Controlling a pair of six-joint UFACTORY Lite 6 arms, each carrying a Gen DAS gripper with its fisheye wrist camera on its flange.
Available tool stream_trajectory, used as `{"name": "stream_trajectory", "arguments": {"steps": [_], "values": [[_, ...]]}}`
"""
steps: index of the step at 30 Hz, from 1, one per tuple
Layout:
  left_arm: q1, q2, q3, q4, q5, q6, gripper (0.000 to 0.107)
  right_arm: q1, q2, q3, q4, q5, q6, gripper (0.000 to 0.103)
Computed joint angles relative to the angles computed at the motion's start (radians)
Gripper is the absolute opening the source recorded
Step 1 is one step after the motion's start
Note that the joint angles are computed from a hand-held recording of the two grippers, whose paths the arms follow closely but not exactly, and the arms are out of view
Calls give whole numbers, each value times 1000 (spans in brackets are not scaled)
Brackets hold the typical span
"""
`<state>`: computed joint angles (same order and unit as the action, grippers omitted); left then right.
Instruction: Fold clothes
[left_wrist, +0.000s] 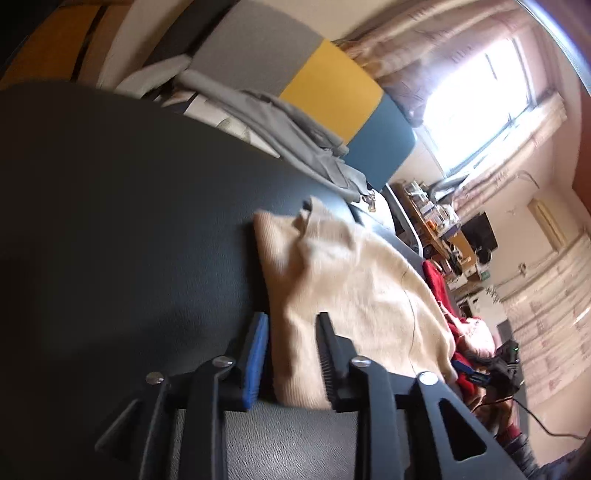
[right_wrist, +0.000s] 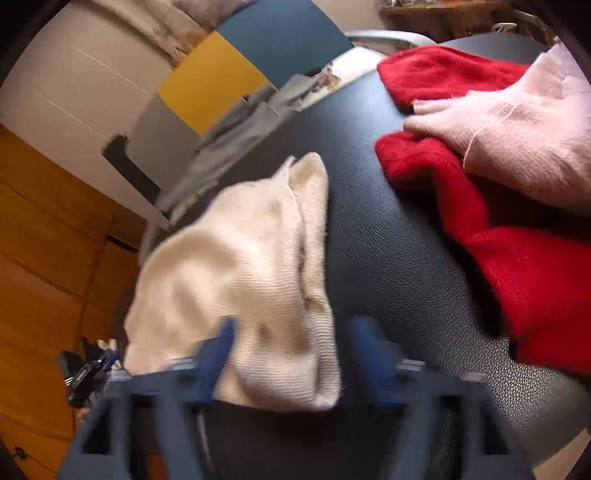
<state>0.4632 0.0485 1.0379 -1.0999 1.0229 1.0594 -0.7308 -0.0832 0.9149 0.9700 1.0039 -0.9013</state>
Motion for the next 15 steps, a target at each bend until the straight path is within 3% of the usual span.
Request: {"name": "stream_trajectory", "arguments": {"steps": [4,8,15], "values": [[-122,100,135,114,-41,-50,48,22,2,-18,8,46,-6,80],[-190,191,202,153,-68,-87,48,70,-11,-44,-13,37,12,80],[-209,258,229,147,-12,-66,45,104,17,-15,-9,41,-10,80]]}}
